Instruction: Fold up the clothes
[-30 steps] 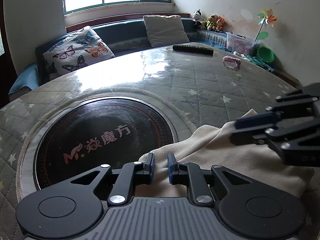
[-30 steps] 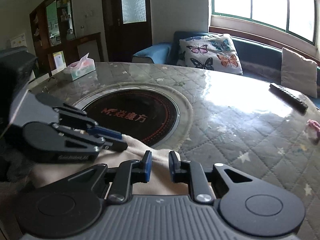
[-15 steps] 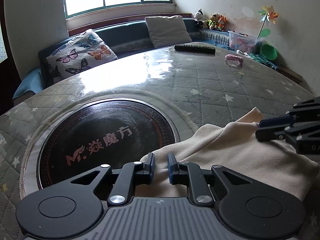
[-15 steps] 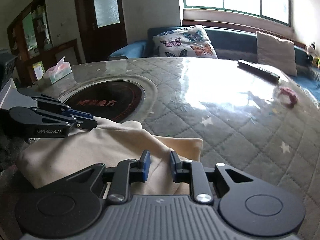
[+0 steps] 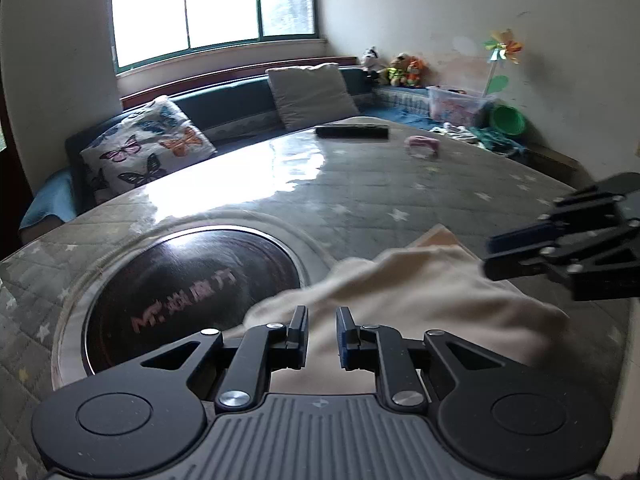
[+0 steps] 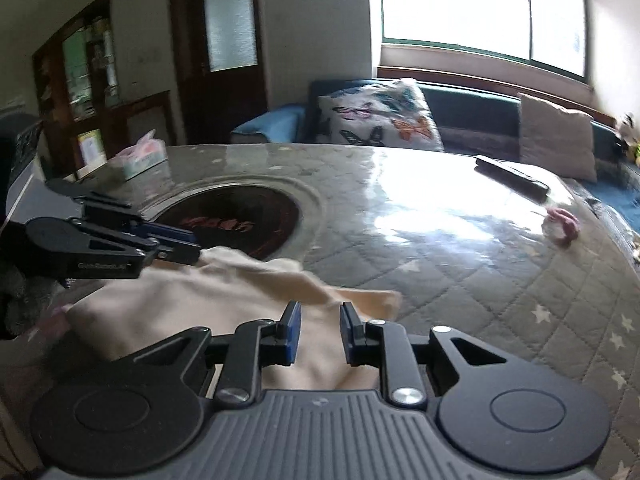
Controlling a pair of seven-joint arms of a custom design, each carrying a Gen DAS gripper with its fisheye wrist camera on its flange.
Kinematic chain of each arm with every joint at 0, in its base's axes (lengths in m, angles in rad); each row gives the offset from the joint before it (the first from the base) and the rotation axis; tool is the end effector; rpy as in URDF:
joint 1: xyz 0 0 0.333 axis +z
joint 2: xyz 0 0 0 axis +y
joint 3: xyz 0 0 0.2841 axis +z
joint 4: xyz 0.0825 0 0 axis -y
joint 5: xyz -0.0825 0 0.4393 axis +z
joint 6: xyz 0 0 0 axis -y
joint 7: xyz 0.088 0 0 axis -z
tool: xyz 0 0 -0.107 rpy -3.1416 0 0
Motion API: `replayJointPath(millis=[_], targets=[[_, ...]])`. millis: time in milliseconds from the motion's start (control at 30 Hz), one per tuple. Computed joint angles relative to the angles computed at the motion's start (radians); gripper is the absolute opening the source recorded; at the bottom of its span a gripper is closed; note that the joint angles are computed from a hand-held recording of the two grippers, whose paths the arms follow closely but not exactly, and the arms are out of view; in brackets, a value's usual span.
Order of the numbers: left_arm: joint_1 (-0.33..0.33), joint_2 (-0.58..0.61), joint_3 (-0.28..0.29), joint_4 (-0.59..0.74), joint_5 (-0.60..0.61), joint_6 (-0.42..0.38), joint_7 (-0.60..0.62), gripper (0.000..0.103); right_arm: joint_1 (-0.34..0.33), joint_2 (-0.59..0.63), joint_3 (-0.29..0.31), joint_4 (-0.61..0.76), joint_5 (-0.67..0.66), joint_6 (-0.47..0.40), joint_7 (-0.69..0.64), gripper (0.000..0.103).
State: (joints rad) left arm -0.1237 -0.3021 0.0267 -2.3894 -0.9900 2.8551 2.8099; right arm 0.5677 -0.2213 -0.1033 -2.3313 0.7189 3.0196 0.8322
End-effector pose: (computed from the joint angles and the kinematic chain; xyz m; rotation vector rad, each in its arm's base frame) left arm 0.5445 -0.0072 0.4460 -1.2640 2.0774 -0.9807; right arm 0.5293 0.2088 0.4597 -1.9434 1.1273 -0.5113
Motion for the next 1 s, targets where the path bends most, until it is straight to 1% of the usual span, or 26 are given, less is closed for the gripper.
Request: replayJointPath(millis=[133, 200, 267, 367, 433, 500, 567, 600, 633, 700, 800, 867, 967, 1000], targets=[[-0.011, -0.074, 0.019, -0.071, -0.026, -0.008, 0.023, 0.017, 0.053, -0.021, -0.023, -0.026, 0.061, 0.005, -0.073, 0.02], [-0.017, -0.106, 0.033, -0.103, -0.038, -0.01, 0.031, 0.017, 0.063, -0.026, -0.026, -0.037, 0.082, 0.003, -0.094, 0.02], [-0.011, -0.129, 0.034, -0.131, -0.024, -0.006, 0.012, 0.017, 0.06, -0.033, -0.019, -0.055, 0.081, 0.012, -0.088, 0.02], [-0.002, -0.144, 0.041, -0.156, 0.004, -0.006, -0.028, 0.017, 0.079, -0.045, -0.036, -0.078, 0.112, 0.018, -0.098, 0.019], [0.007, -0.143, 0.04, -0.166, 0.029, -0.002, -0.062, 0.017, 0.079, -0.05, -0.039, -0.092, 0.109, 0.023, -0.087, 0.019], [0.006, -0.143, 0.048, -0.175, 0.039, 0.0, -0.08, 0.017, 0.108, -0.048, -0.068, -0.094, 0.151, 0.028, -0.117, 0.019], [-0.009, -0.156, 0.07, -0.187, 0.02, 0.005, -0.059, 0.017, 0.149, -0.046, -0.105, -0.091, 0.23, 0.039, -0.194, 0.019], [-0.008, -0.16, 0.07, -0.191, 0.023, 0.008, -0.065, 0.017, 0.152, -0.046, -0.107, -0.09, 0.253, 0.038, -0.216, 0.019], [-0.003, -0.168, 0.068, -0.196, 0.03, 0.008, -0.076, 0.017, 0.14, -0.047, -0.097, -0.09, 0.254, 0.034, -0.216, 0.019], [-0.005, -0.189, 0.075, -0.209, 0.039, 0.007, -0.073, 0.017, 0.106, -0.062, -0.064, -0.101, 0.22, 0.029, -0.193, 0.019], [-0.003, -0.216, 0.085, -0.228, 0.055, -0.001, -0.081, 0.017, 0.091, -0.106, -0.049, -0.133, 0.171, 0.03, -0.176, 0.019], [-0.005, -0.227, 0.093, -0.238, 0.06, -0.005, -0.085, 0.018, 0.099, -0.136, -0.062, -0.156, 0.139, 0.015, -0.159, 0.019], [-0.011, -0.229, 0.109, -0.244, 0.055, -0.015, -0.085, 0.018, 0.076, -0.15, -0.051, -0.184, 0.051, -0.002, -0.079, 0.019], [-0.013, -0.234, 0.111, -0.248, 0.054, -0.014, -0.08, 0.018, 0.079, -0.148, -0.059, -0.188, 0.034, -0.005, -0.061, 0.019]])
